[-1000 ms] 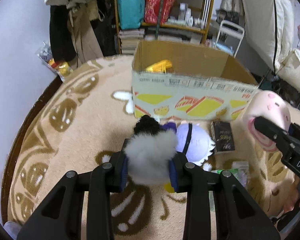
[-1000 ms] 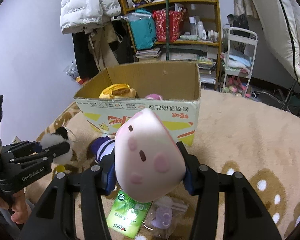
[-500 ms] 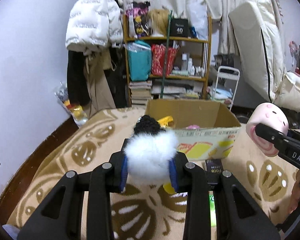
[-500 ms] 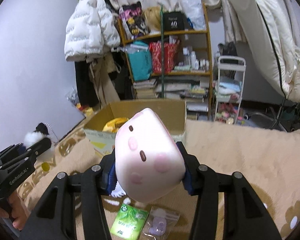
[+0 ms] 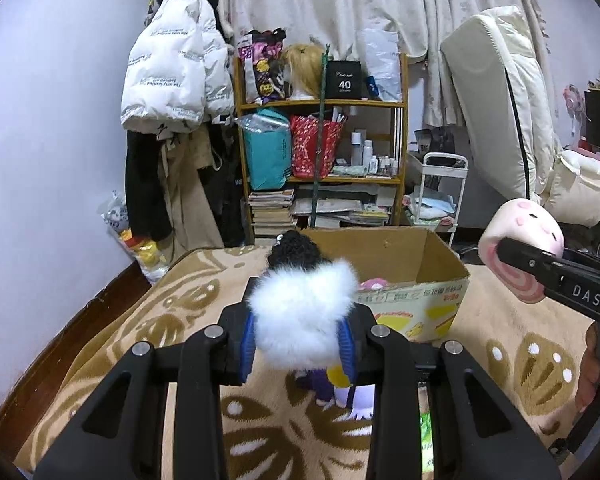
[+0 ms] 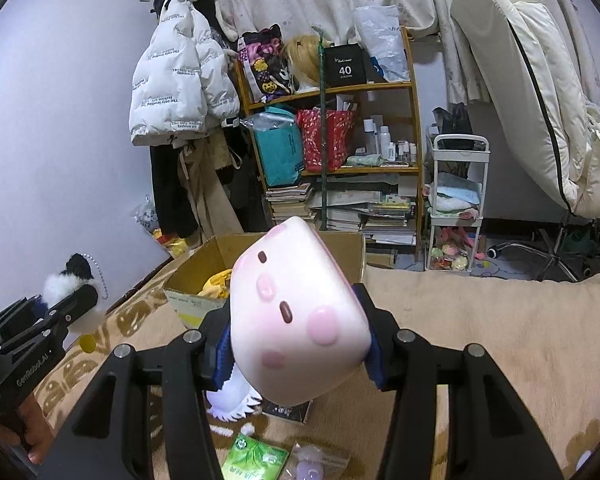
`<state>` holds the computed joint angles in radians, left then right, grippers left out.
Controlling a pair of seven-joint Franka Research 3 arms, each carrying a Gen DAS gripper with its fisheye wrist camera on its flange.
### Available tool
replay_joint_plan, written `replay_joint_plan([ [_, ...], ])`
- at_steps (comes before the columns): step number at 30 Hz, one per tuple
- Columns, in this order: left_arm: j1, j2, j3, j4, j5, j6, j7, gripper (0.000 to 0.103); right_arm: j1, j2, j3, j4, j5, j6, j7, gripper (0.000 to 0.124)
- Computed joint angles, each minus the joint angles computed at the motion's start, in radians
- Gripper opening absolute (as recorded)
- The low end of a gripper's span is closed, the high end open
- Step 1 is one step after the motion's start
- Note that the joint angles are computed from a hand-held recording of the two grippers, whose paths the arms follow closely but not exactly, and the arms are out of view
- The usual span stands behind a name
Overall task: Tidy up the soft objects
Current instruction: 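Lift both plushes and carry them over the open box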
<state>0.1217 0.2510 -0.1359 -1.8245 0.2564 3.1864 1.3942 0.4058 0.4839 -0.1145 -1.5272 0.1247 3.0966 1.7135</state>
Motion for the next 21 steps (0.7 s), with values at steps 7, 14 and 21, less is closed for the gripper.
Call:
replay_joint_plan([
  [7, 0.031, 0.078, -0.060, 0.105, -0.015, 0.005, 0.039, 0.032, -0.040, 0.068, 0.036, 0.117, 0.017, -0.034, -0.025, 0.054],
  [14, -0.009, 0.197, -0.047, 0.274, 0.001, -0.031, 0.061, 0.032, -0.066, 0.187, 0.048, 0.293, 0.034, -0.085, -0.024, 0.054],
  [21, -0.046, 0.341, -0.053, 0.480, -0.004, -0.116, 0.108, 0.032, -0.107, 0.295, 0.093, 0.456, 0.052, -0.153, -0.047, 0.054],
])
